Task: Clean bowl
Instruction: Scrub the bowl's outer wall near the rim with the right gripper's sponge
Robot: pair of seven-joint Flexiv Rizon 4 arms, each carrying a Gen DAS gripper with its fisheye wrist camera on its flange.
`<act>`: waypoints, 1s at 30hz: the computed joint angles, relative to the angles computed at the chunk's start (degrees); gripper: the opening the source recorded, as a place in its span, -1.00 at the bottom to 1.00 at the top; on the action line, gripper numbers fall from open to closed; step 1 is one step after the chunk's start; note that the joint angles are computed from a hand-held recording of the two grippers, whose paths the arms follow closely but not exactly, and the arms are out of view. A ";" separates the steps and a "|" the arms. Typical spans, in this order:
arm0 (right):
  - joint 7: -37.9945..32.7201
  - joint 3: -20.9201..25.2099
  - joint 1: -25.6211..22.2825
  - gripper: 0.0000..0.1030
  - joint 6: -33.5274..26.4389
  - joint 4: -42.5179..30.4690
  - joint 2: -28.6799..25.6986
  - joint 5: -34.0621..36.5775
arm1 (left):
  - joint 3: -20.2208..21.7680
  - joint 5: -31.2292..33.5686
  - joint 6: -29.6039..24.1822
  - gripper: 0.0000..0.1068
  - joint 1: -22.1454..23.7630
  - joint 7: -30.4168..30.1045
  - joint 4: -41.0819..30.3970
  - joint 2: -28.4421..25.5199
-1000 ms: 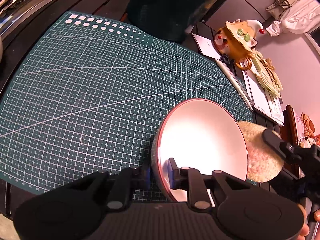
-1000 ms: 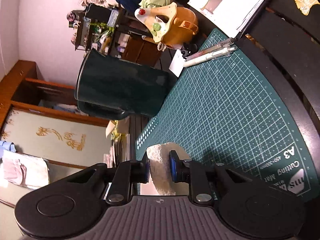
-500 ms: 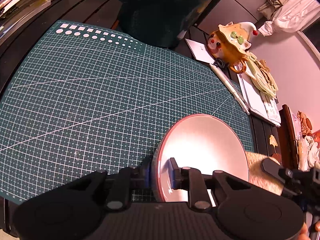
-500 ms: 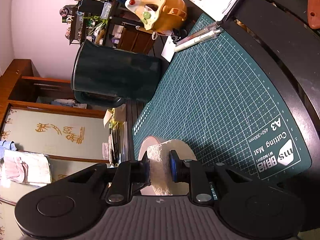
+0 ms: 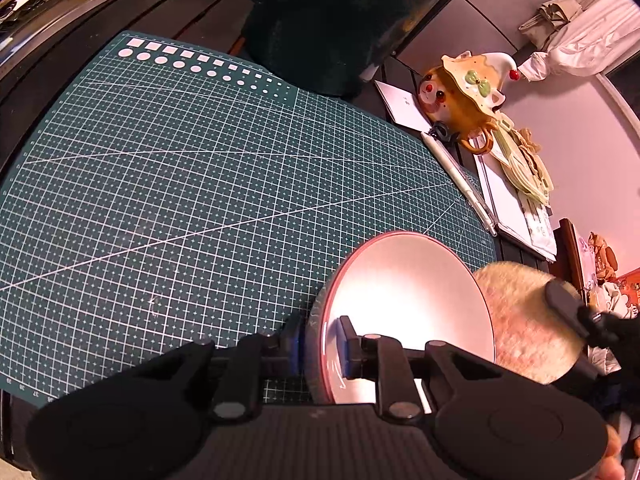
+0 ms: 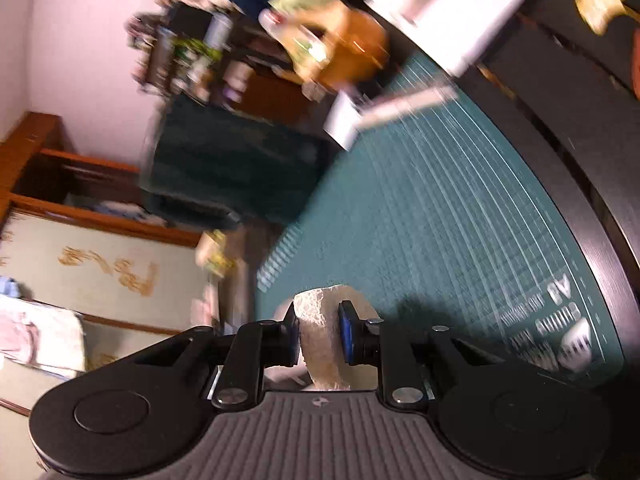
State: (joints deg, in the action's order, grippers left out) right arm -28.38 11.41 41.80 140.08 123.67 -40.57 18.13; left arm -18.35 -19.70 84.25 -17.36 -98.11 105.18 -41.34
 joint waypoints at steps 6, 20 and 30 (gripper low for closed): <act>4.04 1.72 -2.40 -0.61 -0.17 0.15 -1.09 -2.56 | 0.18 0.09 -0.29 -0.66 -0.07 -0.06 -0.20 0.00; 1.97 0.09 -0.32 -0.61 -0.46 0.11 -0.20 -0.73 | -0.48 -0.22 -0.19 -0.66 1.21 1.17 -0.13 -0.52; 3.62 1.14 -1.81 -0.61 -3.61 0.10 -0.53 -2.43 | -1.08 -0.45 0.23 -0.66 1.70 1.27 0.61 -0.19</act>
